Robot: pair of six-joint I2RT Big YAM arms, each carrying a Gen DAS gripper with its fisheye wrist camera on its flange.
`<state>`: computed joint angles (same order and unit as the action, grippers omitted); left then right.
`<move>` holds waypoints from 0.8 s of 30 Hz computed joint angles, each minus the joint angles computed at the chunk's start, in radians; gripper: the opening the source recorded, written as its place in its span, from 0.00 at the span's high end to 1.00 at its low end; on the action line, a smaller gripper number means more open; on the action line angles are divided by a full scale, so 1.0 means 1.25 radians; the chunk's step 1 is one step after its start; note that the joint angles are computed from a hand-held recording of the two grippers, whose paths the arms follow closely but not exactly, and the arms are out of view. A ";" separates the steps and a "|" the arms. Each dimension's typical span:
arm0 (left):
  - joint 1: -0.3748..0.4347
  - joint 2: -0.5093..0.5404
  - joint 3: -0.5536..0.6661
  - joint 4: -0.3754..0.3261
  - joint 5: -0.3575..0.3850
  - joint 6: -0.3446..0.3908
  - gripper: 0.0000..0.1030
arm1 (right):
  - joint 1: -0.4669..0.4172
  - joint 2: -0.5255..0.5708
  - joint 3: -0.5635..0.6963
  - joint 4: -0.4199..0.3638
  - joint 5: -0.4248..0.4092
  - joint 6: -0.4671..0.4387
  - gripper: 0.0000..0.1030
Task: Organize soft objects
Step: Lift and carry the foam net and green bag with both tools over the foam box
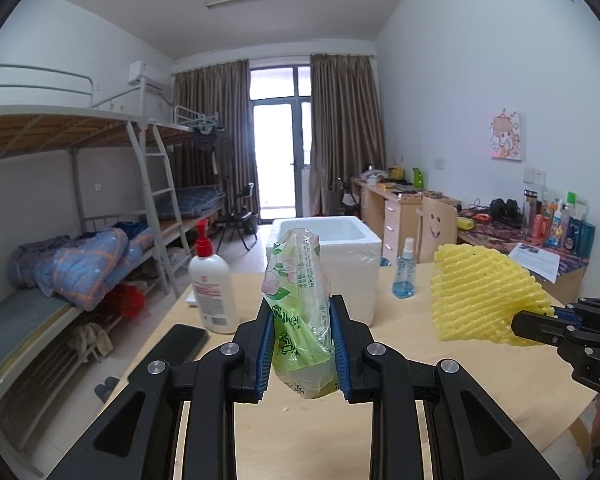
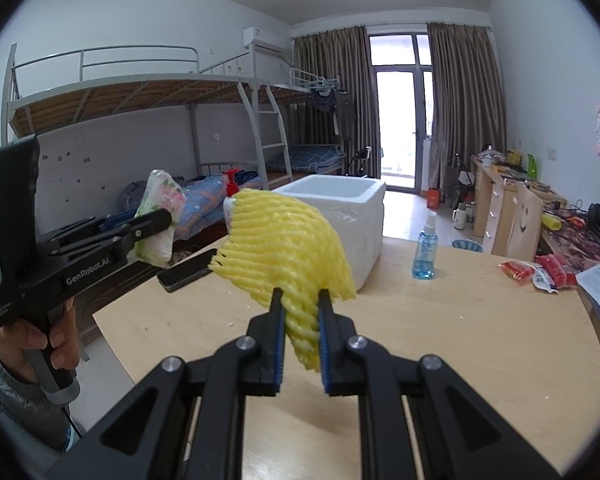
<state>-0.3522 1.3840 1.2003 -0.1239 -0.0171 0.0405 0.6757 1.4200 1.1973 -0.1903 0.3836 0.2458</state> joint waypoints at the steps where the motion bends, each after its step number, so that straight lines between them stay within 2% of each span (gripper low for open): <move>1: 0.001 -0.002 -0.002 0.001 -0.002 0.000 0.73 | 0.000 0.003 0.002 0.004 -0.005 0.000 0.84; 7: 0.006 -0.008 -0.006 0.011 -0.009 0.002 0.73 | 0.001 0.018 0.018 0.013 -0.007 0.001 0.84; 15: 0.005 0.000 0.004 0.018 -0.014 0.005 0.73 | 0.003 0.049 0.072 -0.016 0.026 0.001 0.84; 24: 0.010 0.015 0.030 0.015 0.010 0.008 0.73 | -0.005 0.082 0.125 -0.034 0.037 -0.009 0.83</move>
<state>-0.3397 1.4023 1.2377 -0.1053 -0.0049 0.0508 0.6691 1.5222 1.3537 -0.2325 0.4303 0.2340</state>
